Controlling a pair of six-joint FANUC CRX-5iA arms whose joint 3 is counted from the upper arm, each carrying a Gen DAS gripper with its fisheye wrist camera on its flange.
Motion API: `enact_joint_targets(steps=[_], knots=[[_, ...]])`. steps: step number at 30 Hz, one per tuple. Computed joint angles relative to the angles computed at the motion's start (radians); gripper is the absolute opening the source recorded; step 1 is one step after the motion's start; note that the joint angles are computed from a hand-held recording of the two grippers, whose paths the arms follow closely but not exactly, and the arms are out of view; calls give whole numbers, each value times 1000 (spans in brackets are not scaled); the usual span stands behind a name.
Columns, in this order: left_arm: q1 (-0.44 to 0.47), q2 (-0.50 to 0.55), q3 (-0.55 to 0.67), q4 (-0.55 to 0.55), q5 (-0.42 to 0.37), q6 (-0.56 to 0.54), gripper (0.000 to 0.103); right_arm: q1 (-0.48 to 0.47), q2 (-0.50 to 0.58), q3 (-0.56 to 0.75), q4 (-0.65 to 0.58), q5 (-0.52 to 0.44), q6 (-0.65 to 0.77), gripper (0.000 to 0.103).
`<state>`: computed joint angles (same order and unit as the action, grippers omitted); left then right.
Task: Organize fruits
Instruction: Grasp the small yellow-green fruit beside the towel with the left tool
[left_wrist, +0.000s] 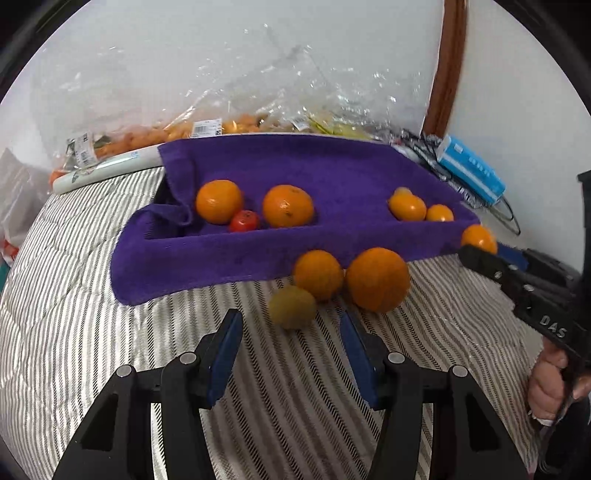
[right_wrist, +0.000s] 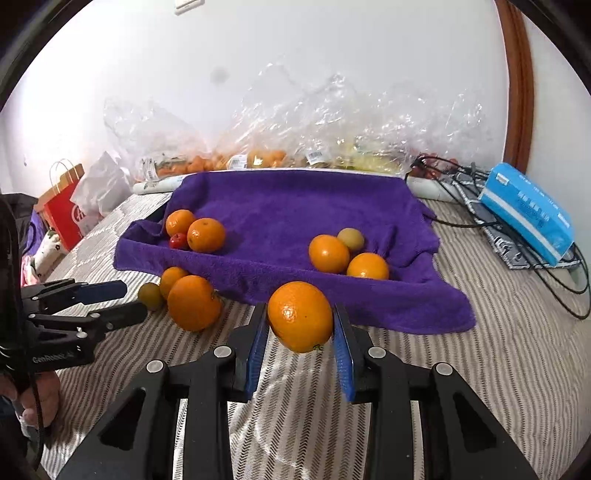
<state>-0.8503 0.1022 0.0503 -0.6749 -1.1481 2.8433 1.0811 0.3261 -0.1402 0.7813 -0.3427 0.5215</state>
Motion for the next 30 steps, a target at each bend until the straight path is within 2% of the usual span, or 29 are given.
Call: enact_joint_targets(steps=[5,9,14,17,21,29,30], knots=[[18,32,32,28,-37,-18,52,-14,-14,-39,97,27,-85,34],[37,21,13,50,-4,-19,49,-4,-8,-25,73,10,-40,34],[37,31,24,46,-11,-13,47,-5,-6,-27,92,7,-53,34],[36,45,40,44,-31,-24,43,-12,-9,-33,94,15,-74,34],[35,53,51,43,-46,-31,42,-7,-5,-18,46,5,-37,34],[39,41,35,48,-19,-20,41,3,10,17,-27,-32,30,34],[43,30,21,51,2,-23,30,3,9,17,-34,-29,38,34]])
